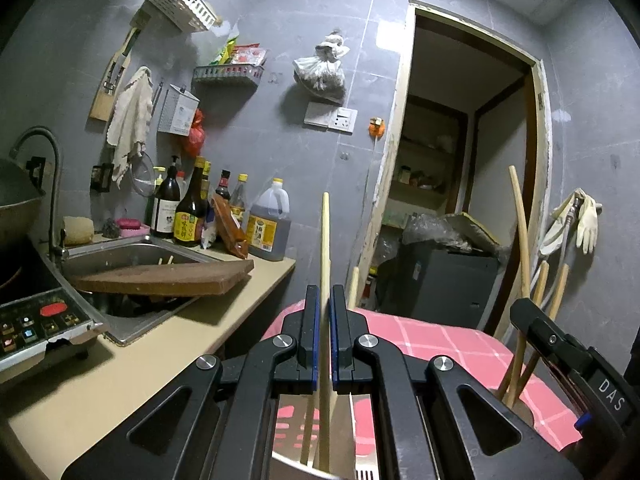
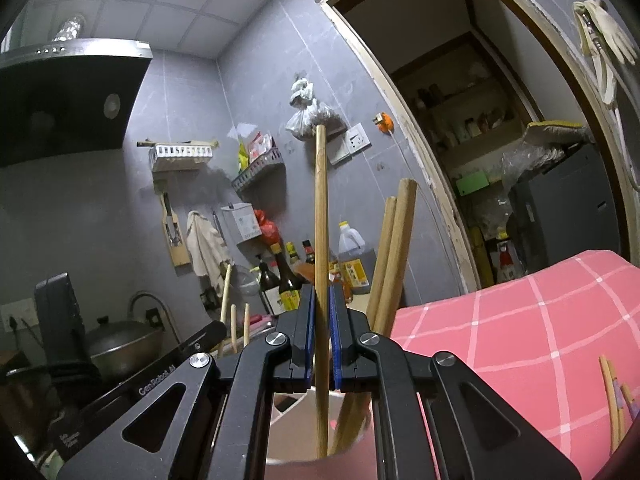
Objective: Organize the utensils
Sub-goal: 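Lower both held chopsticks into the white caddy and open both tools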
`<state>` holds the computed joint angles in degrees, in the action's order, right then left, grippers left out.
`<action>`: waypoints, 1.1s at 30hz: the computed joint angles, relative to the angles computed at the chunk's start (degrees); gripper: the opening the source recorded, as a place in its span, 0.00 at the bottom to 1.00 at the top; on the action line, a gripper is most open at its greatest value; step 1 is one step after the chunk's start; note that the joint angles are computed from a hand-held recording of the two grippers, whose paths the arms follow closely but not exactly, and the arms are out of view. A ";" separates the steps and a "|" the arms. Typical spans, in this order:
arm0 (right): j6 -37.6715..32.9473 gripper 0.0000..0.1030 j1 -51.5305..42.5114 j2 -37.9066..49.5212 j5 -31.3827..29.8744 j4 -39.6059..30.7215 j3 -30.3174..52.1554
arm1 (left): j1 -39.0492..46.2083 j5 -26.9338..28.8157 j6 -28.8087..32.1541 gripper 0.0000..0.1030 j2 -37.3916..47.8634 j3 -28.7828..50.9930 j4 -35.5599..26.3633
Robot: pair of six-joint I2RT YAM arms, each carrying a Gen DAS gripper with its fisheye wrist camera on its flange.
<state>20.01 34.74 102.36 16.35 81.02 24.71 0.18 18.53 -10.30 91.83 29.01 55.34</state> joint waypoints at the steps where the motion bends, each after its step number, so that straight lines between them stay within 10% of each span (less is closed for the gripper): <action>1: -0.08 0.05 0.14 -0.39 0.05 -0.50 -0.23 | -0.06 0.01 0.29 0.02 -0.06 -0.20 -0.08; 29: -3.58 0.08 4.06 -7.36 6.18 -6.99 -5.97 | 1.60 5.76 0.39 0.04 -3.75 -3.52 -5.96; 33: -3.44 0.25 4.39 -8.37 6.87 -7.00 -7.05 | 1.53 5.89 0.40 0.04 -4.49 -4.23 -6.19</action>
